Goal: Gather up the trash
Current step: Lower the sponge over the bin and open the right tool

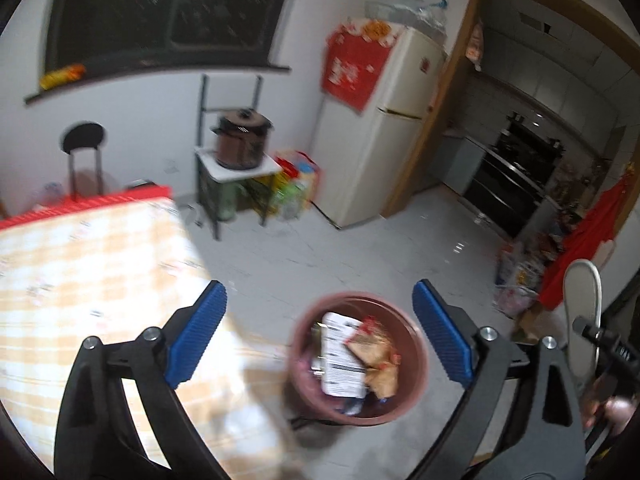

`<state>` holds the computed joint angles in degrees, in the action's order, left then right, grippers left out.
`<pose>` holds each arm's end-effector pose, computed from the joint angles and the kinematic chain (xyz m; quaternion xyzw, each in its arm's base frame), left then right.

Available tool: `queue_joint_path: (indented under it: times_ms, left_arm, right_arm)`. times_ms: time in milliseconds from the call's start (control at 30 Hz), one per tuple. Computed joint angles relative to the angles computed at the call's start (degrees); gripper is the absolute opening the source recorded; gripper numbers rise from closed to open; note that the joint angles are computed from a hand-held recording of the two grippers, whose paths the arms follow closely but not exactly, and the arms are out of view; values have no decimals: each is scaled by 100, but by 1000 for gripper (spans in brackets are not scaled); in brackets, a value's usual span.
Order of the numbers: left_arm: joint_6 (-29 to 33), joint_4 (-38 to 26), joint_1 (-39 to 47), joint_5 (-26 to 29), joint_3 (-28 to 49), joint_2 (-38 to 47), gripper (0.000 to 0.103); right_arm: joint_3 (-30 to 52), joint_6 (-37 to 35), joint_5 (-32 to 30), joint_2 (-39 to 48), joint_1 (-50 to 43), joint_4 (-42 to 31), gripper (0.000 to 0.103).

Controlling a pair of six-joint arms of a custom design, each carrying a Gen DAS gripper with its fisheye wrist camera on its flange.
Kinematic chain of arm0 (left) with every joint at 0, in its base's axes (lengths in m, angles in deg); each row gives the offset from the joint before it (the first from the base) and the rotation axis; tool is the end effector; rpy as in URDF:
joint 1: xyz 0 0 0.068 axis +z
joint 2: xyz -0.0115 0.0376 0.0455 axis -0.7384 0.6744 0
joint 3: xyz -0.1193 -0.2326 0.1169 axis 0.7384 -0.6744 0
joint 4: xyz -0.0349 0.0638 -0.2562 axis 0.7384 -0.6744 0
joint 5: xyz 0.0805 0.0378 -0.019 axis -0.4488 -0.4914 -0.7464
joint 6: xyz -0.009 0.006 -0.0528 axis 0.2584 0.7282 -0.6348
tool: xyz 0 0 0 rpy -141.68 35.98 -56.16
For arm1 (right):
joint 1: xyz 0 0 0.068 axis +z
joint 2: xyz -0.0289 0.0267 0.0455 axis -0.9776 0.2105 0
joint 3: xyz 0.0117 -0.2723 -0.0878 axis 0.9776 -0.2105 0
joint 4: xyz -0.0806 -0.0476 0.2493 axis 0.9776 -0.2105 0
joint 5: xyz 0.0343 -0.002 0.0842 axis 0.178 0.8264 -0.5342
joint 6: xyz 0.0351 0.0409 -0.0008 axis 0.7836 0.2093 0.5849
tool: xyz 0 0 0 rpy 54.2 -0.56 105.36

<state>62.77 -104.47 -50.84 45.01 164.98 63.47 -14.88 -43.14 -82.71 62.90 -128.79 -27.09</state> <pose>0.3319 -0.0354 0.3914 0.1735 0.8841 -0.2063 0.3817 0.0931 -0.0812 0.3479 0.2677 0.8504 0.1092 0.4397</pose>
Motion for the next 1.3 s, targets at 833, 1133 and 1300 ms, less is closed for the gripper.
queue_joint_path:
  times_ms: [833, 1133, 1300]
  left_arm:
    - [1063, -852, 3585, 741, -43, -687, 97]
    - [821, -775, 3529, 705, -5, -685, 97]
    - [783, -726, 3437, 674, 44, -679, 97]
  right_arm:
    - [37, 2153, 2875, 2133, 4897, 2578, 83]
    - [111, 2351, 2784, 2733, 4939, 2939, 95]
    - [303, 2217, 3043, 2666, 5011, 2728, 97]
